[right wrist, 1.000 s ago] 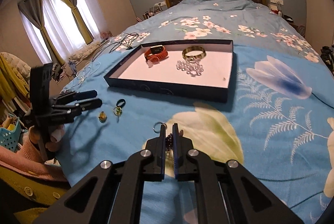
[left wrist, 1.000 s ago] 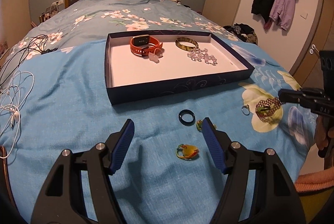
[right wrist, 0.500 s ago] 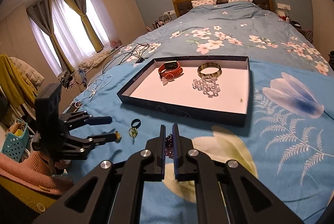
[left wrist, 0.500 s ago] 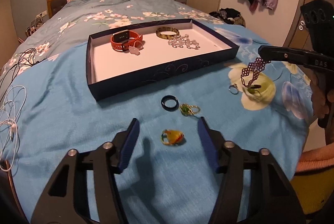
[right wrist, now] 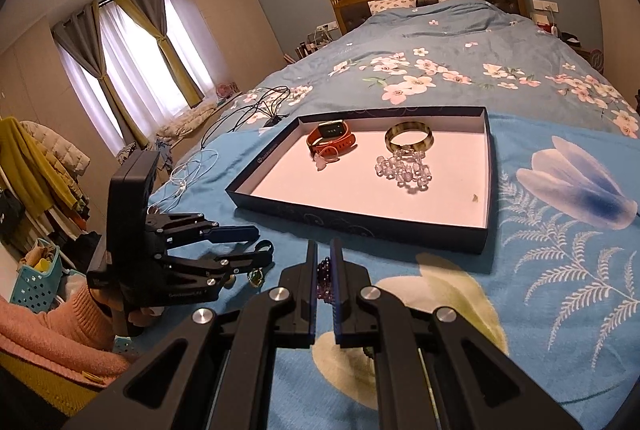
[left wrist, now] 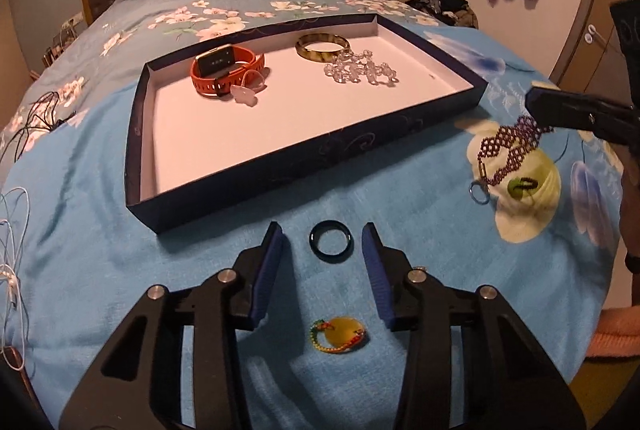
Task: Organize jewelry
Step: 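Grasp the dark brown beaded bracelet with the right tool and lift it, then carry the brown bracelet into the tray with the right tool while the left tool carries the black ring there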
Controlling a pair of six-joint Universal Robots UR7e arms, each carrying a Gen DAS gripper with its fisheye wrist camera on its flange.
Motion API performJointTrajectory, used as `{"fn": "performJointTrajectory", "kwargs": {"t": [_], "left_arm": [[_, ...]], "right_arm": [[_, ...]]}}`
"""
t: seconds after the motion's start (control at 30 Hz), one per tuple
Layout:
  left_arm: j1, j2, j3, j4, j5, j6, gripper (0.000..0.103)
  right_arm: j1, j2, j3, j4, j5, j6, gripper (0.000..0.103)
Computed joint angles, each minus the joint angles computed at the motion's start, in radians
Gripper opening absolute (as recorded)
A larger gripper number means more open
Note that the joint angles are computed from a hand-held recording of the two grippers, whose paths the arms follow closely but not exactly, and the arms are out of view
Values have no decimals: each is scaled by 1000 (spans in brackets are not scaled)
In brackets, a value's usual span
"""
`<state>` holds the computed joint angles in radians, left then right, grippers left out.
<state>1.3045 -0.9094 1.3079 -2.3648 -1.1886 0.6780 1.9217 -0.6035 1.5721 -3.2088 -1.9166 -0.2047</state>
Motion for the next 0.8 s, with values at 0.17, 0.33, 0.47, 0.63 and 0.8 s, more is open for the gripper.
{"fn": "performJointTrajectory", "kwargs": {"t": [0.17, 0.33, 0.47, 0.63, 0.8], "left_arm": [[1, -2, 2, 0, 1, 5, 22], [0, -8, 16, -18, 2, 10, 22], [0, -14, 16, -24, -14, 2, 22], [-7, -23, 9, -34, -42, 7, 22], [-15, -14, -24, -36, -63, 9, 22]], "right_arm": [[-4, 1, -2, 9, 6, 4, 5], [-2, 7, -18, 13, 11, -5, 5], [2, 13, -39, 22, 9, -23, 5], [5, 16, -61, 24, 18, -46, 5], [6, 26, -107, 42, 21, -67, 5]]}}
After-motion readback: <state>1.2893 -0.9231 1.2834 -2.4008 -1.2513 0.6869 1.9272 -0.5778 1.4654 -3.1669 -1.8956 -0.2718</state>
